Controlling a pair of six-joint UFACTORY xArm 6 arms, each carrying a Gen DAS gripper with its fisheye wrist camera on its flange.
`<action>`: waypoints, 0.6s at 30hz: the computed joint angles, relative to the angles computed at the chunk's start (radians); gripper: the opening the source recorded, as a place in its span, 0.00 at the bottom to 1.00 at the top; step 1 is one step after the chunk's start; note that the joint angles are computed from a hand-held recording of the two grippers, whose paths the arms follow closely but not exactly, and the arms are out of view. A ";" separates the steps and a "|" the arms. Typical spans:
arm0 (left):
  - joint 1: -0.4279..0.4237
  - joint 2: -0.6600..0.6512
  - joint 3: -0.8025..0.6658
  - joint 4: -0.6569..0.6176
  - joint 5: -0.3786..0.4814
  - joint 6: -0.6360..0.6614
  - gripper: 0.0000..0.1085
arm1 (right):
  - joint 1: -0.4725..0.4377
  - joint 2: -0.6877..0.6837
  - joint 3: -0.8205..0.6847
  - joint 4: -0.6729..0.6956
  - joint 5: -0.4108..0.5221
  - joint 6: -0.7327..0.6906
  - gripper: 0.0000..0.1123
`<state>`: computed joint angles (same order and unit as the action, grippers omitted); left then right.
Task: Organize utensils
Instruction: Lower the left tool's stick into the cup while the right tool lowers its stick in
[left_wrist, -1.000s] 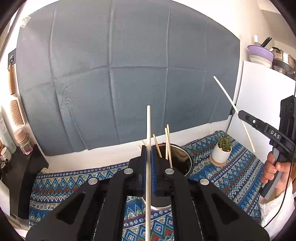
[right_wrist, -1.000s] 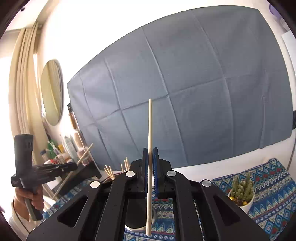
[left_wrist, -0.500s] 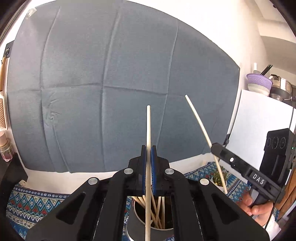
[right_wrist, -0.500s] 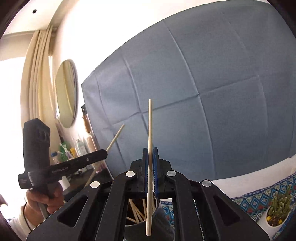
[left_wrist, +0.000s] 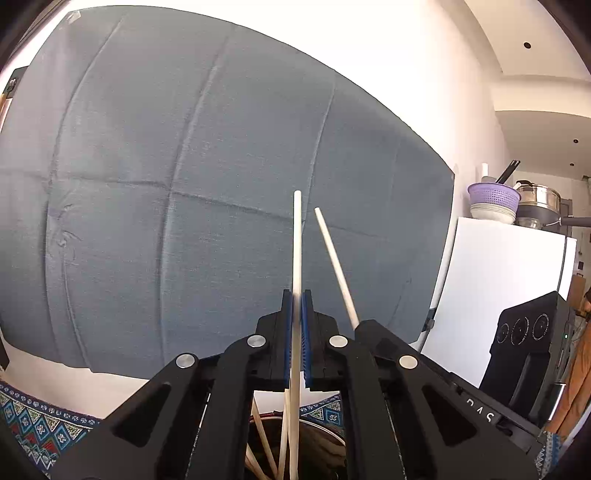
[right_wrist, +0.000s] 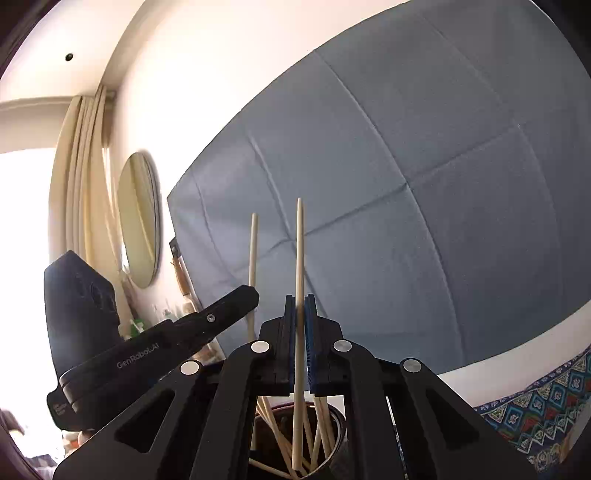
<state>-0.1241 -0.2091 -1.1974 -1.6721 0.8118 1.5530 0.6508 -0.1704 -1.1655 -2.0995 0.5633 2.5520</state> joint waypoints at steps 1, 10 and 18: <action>-0.002 -0.002 0.010 -0.010 0.001 0.022 0.05 | 0.002 0.008 -0.001 0.000 0.005 0.001 0.04; 0.004 0.014 0.033 0.031 -0.004 0.015 0.05 | 0.026 0.090 -0.035 -0.014 0.043 0.004 0.04; 0.046 0.017 0.045 0.056 0.035 -0.024 0.05 | 0.058 0.144 -0.067 -0.050 0.120 -0.013 0.04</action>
